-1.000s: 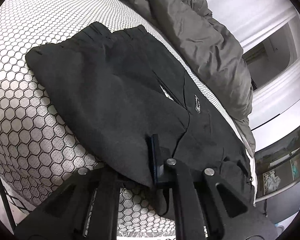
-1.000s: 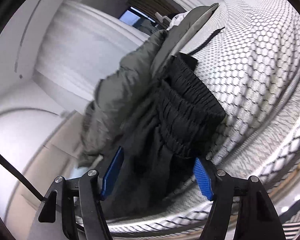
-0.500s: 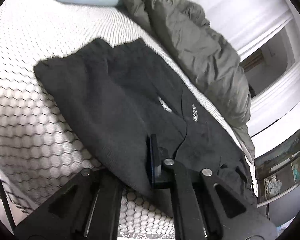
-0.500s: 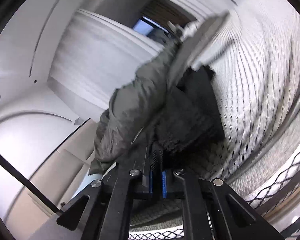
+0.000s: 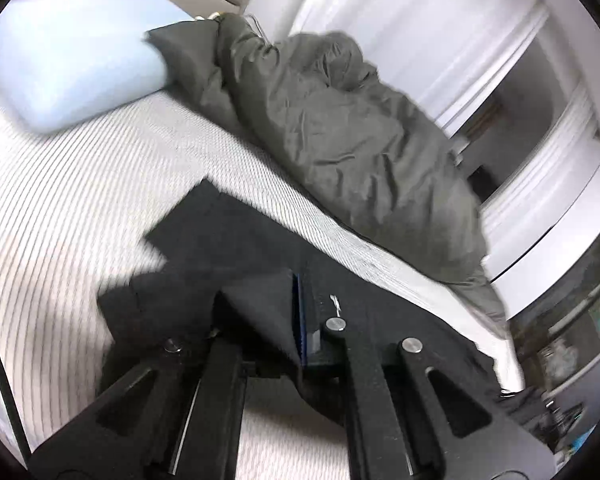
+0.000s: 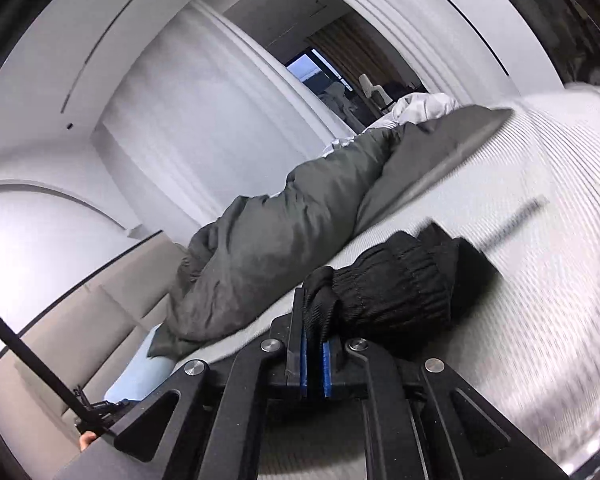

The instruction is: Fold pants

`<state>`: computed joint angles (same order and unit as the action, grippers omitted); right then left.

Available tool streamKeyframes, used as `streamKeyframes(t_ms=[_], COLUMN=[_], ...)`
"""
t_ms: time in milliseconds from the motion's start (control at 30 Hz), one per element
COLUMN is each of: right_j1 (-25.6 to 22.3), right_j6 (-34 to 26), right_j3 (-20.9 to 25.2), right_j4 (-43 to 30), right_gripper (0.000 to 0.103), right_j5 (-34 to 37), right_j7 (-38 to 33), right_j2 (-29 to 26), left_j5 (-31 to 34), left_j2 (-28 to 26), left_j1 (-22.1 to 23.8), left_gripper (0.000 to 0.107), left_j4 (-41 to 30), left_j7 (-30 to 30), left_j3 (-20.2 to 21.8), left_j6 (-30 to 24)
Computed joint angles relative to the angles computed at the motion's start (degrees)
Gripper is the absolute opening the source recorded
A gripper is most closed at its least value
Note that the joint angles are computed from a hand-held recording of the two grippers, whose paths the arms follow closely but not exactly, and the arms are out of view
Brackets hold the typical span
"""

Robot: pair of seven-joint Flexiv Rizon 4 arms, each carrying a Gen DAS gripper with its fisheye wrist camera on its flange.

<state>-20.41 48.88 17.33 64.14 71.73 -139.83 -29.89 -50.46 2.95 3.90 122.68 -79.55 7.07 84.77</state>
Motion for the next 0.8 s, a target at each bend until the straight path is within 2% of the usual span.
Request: streamKeyframes(t_ms=[33, 67, 100, 133, 167, 200, 233, 267, 300, 333, 400, 500, 633, 700, 733, 800], right_j1=[2.4, 5.6, 9.6, 13.6, 17.6, 20.0, 21.7, 23.3, 23.8, 23.5, 21.6, 18.2, 12.0, 9.3, 8.6, 9.8], right_j6=[1.0, 4.0, 5.8, 7.2, 8.8, 7.2, 7.7, 7.6, 6.8, 6.6, 9.9, 11.9, 10.8, 9.3, 7.9, 4.7], right_j3=[-0.5, -0.3, -1.6, -3.4, -6.5, -9.9, -12.6, -15.9, -17.3, -17.1, -12.9, -7.2, 0.0, 2.5, 2.4, 0.1], right_j4=[-3.5, -8.2, -12.9, -17.5, -22.2, -25.7, -27.3, -27.0, -25.7, -24.1, -17.7, -10.3, -3.1, 0.1, 1.6, 3.2], right_gripper=[0.004, 0.005, 0.012, 0.027, 0.038, 0.050, 0.052, 0.054, 0.063, 0.080, 0.091, 0.093, 0.094, 0.095, 0.095, 0.095], right_j5=[-3.3, -10.2, -18.9, -28.3, -36.0, -40.1, -40.4, -38.4, -34.0, -31.2, -31.5, -34.2, -33.0, -30.7, -28.7, -24.1], right_j7=[3.1, 9.7, 17.6, 26.0, 34.4, 39.0, 41.1, 41.6, 38.3, 34.8, 28.2, 24.7, 20.8, 19.4, 18.9, 17.3], right_j2=[-1.9, -4.8, -7.9, -11.3, -15.0, -17.3, -18.4, -18.3, -17.1, -16.2, -13.5, -10.8, -7.9, -6.5, -5.7, -4.1], left_j5=[8.2, 13.2, 18.5, 24.5, 29.3, 31.1, 30.6, 28.6, 27.0, 27.0, 28.2, 25.3, 15.8, 12.5, 7.5, -6.6], left_j2=[-3.0, -5.9, -8.5, -11.2, -12.9, -13.8, -14.2, -13.9, -13.2, -12.4, -10.5, -6.7, -2.6, -0.4, 0.6, 1.3], left_j1=[4.0, 8.0, 12.0, 14.4, 15.2, 14.4, 12.0, 10.0, 9.6, 9.7, 9.4, 8.4, 5.1, 3.0, 1.0, -3.9], left_gripper=[0.002, 0.003, 0.006, 0.013, 0.038, 0.068, 0.079, 0.095, 0.102, 0.102, 0.102, 0.102, 0.102, 0.102, 0.102, 0.102], left_j4=[-4.7, -9.3, -14.0, -18.7, -21.8, -23.1, -22.5, -21.0, -19.3, -17.9, -15.2, -9.3, -1.3, 2.7, 4.6, 6.5], left_j7=[-6.2, -9.6, -13.8, -20.1, -25.7, -28.7, -29.9, -28.6, -25.9, -24.1, -22.4, -18.6, -11.9, -11.4, -9.1, -0.8], left_j3=[-0.7, -2.6, -4.6, -5.3, -4.9, -3.6, -1.0, 0.8, 0.7, 0.4, 0.5, -0.2, -1.4, -1.3, -1.4, -1.7], left_j6=[-4.1, -8.4, -12.9, -16.8, -19.8, -20.6, -18.9, -16.6, -15.3, -15.0, -14.5, -12.8, -8.2, -5.4, -3.8, -0.3])
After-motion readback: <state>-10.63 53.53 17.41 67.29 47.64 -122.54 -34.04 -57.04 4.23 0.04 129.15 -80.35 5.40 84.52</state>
